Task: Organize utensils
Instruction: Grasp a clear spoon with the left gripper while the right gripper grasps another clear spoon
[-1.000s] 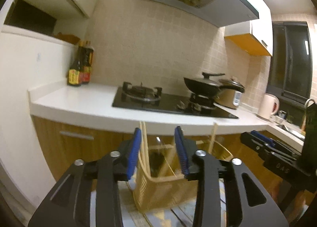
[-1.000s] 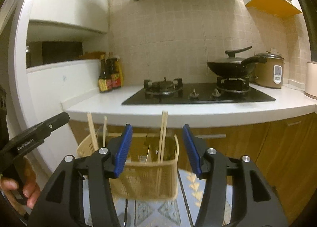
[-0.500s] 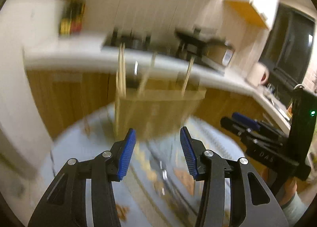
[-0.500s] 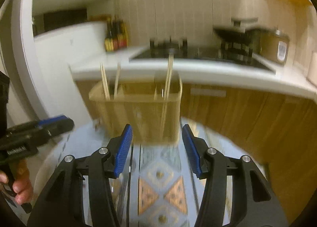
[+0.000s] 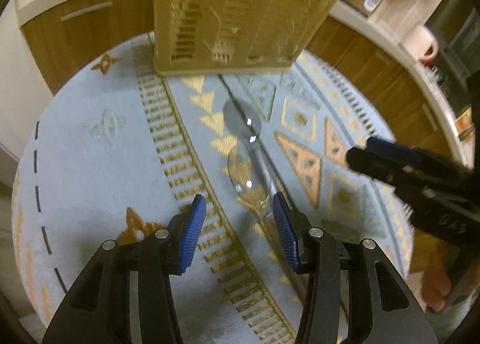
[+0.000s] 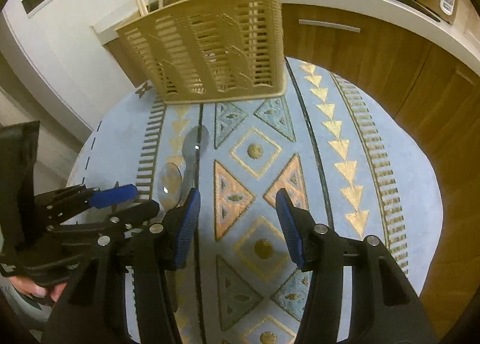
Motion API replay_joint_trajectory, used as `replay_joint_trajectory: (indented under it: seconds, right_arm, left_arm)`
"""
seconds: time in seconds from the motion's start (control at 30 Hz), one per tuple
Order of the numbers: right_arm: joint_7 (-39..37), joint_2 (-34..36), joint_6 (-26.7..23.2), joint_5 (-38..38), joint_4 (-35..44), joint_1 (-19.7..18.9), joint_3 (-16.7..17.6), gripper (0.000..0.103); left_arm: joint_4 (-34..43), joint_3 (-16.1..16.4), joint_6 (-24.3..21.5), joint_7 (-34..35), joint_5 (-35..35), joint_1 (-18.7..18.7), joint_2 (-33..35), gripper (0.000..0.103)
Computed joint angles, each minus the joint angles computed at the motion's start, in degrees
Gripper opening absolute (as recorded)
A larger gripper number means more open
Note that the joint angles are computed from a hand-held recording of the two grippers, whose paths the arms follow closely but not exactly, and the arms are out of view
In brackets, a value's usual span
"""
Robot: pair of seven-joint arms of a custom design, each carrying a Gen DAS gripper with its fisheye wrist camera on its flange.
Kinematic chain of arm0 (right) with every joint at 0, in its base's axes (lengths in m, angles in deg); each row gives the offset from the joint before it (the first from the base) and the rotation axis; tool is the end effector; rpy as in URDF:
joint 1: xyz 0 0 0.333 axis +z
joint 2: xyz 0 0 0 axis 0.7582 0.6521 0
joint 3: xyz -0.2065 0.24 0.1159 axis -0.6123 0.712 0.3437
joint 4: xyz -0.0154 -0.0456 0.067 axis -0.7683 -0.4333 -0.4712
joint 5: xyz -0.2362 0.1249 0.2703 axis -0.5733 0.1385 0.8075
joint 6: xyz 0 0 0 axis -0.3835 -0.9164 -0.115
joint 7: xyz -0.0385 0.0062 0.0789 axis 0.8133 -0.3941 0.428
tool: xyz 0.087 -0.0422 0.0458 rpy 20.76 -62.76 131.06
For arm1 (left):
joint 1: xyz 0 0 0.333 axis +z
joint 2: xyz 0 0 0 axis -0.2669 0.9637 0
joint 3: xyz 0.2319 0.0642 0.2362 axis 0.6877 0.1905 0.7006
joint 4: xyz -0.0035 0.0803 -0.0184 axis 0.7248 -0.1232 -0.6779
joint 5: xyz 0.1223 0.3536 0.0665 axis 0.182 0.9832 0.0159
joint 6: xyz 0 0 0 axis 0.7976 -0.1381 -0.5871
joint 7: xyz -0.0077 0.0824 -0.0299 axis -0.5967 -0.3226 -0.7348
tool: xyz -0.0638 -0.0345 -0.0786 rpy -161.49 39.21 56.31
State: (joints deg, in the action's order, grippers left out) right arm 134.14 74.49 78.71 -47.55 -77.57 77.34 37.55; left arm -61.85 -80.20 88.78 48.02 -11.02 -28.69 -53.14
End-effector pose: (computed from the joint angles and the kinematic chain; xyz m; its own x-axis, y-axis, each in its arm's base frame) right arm 0.4799 0.3451 0.4728 0.2791 -0.9435 -0.1784 -0.8415 -0.1508 -0.5188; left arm 0.4805 -0.1830 0.4747 -0.1346 -0.9577 0.2543 -0.9088 0.0170 -0.4169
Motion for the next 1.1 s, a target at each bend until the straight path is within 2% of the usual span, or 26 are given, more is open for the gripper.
replay_joint_trajectory:
  seconds: [0.07, 0.2, 0.27, 0.4, 0.53, 0.57, 0.63, 0.7, 0.77, 0.9, 1.03, 1.1]
  right_arm:
    - [-0.1, 0.0, -0.3, 0.9, -0.2, -0.2, 0.0, 0.049]
    - [0.7, 0.0, -0.8, 0.0, -0.3, -0.5, -0.5, 0.049]
    - [0.4, 0.1, -0.7, 0.5, -0.4, -0.7, -0.4, 0.049]
    - [0.0, -0.2, -0.3, 2.0, -0.9, -1.2, -0.4, 0.049]
    - [-0.3, 0.0, -1.2, 2.1, -0.4, -1.4, -0.4, 0.049]
    - [-0.7, 0.0, -1.5, 2.3, -0.3, -1.4, -0.4, 0.049]
    - [-2.6, 0.4, -2.8, 3.3, 0.6, -1.4, -0.1, 0.049]
    - [-5.2, 1.0, -4.0, 5.5, 1.7, -1.5, 0.4, 0.049]
    - [-7.9, 1.8, -5.5, 8.1, 3.0, -1.4, 0.8, 0.049]
    - [-13.1, 4.5, -9.0, 13.9, 6.9, -1.4, 1.5, 0.049]
    - [-16.1, 8.2, -12.3, 17.1, 11.8, -0.8, 1.7, 0.048]
    - [-17.2, 10.2, -14.0, 17.6, 14.5, -0.4, 1.6, 0.043]
  left_arm:
    - [0.4, -0.2, -1.1, -0.6, 0.1, -0.1, 0.5, 0.043]
    - [0.5, -1.4, -0.7, -4.2, 4.8, 0.3, 0.8, 0.043]
    - [0.6, -2.2, -0.3, -7.7, 9.1, 0.7, 1.2, 0.043]
    - [1.1, -4.3, 0.2, -17.0, 22.5, 1.4, 2.2, 0.044]
    - [1.5, -4.4, 0.3, -20.6, 27.9, 0.9, 2.6, 0.044]
    - [1.4, -4.3, 0.4, -20.3, 28.2, 0.7, 2.6, 0.038]
    - [2.1, -4.7, -1.3, -22.8, 33.7, 1.1, 2.8, 0.02]
    - [2.0, -3.9, -1.6, -20.1, 32.1, 0.9, 2.7, 0.011]
    - [2.0, -2.6, -1.6, -15.5, 27.2, 0.6, 2.5, 0.004]
    - [1.7, -1.1, -1.9, -8.9, 18.5, 0.9, 2.0, 0.001]
    - [0.3, -0.5, -0.9, -9.6, 17.4, 2.2, 0.9, 0.001]
    - [-0.2, 0.4, -0.7, -8.6, 15.1, 2.7, 0.4, 0.001]
